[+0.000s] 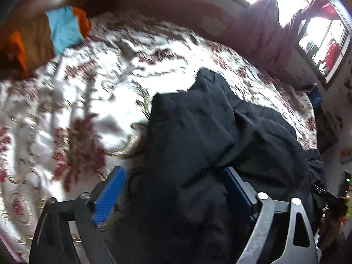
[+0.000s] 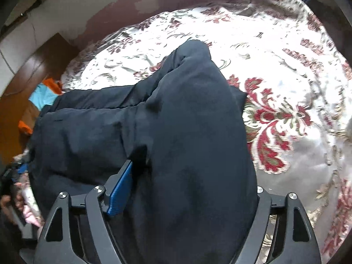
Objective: Fold large clothes
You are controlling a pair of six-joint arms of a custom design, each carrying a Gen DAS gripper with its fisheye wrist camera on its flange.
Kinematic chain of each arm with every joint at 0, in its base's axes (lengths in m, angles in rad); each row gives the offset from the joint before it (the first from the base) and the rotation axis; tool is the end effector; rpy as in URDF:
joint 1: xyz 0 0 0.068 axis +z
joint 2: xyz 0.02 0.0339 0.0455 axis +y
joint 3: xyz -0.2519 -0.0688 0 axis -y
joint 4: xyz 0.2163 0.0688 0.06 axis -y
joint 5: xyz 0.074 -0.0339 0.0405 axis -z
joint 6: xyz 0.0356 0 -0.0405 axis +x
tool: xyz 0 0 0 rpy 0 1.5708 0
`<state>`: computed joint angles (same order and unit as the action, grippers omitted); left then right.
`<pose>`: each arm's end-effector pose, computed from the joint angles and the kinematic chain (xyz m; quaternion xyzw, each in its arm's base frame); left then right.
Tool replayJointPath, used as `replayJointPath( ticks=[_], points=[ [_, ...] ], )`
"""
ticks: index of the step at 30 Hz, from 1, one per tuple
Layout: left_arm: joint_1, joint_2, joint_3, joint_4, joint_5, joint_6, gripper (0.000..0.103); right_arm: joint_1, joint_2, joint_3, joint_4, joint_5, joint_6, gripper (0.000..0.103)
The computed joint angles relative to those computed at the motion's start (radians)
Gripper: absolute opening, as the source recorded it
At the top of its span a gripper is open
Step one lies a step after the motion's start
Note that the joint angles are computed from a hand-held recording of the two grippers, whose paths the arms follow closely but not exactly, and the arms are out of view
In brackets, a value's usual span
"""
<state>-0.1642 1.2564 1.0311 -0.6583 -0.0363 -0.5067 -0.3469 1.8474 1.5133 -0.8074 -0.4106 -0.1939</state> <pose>0.2329 -0.0373 0.2785 -0.1665 0.9266 -0.0947 0.3237 0.3407 -0.1081 0.2446 0.0298 0.9571 0.1362 0.2542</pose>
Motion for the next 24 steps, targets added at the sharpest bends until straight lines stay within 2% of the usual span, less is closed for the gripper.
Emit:
replayJointPath(
  ticks=[2, 7, 9, 10, 13, 20, 24],
  points=[
    [-0.03, -0.014, 0.017, -0.028, -0.059, -0.007, 0.1, 0.011, -0.04, -0.024, 0.032, 0.049, 0.013, 0.075],
    [-0.138, -0.065, 0.037, -0.061, -0.217, -0.033, 0.102, 0.015, -0.147, -0.095, 0.099, 0.102, 0.021, 0.076],
    [-0.203, -0.07, 0.055, -0.085, -0.295, -0.054, 0.102, 0.009, -0.186, -0.112, 0.121, 0.128, 0.019, 0.08],
    [-0.234, -0.074, 0.064, -0.099, -0.325, -0.061, 0.102, -0.004, -0.182, -0.09, 0.105, 0.107, 0.015, 0.084],
    [-0.318, -0.086, 0.091, -0.134, -0.39, -0.081, 0.102, -0.041, -0.203, -0.061, 0.072, 0.064, -0.011, 0.086],
    [-0.507, -0.092, 0.15, -0.182, -0.511, -0.174, 0.102, -0.108, -0.386, -0.16, 0.122, -0.047, -0.07, 0.094],
    [-0.646, -0.071, 0.209, -0.224, -0.637, -0.202, 0.102, -0.116, -0.526, -0.239, 0.18, -0.061, -0.065, 0.095]
  ],
)
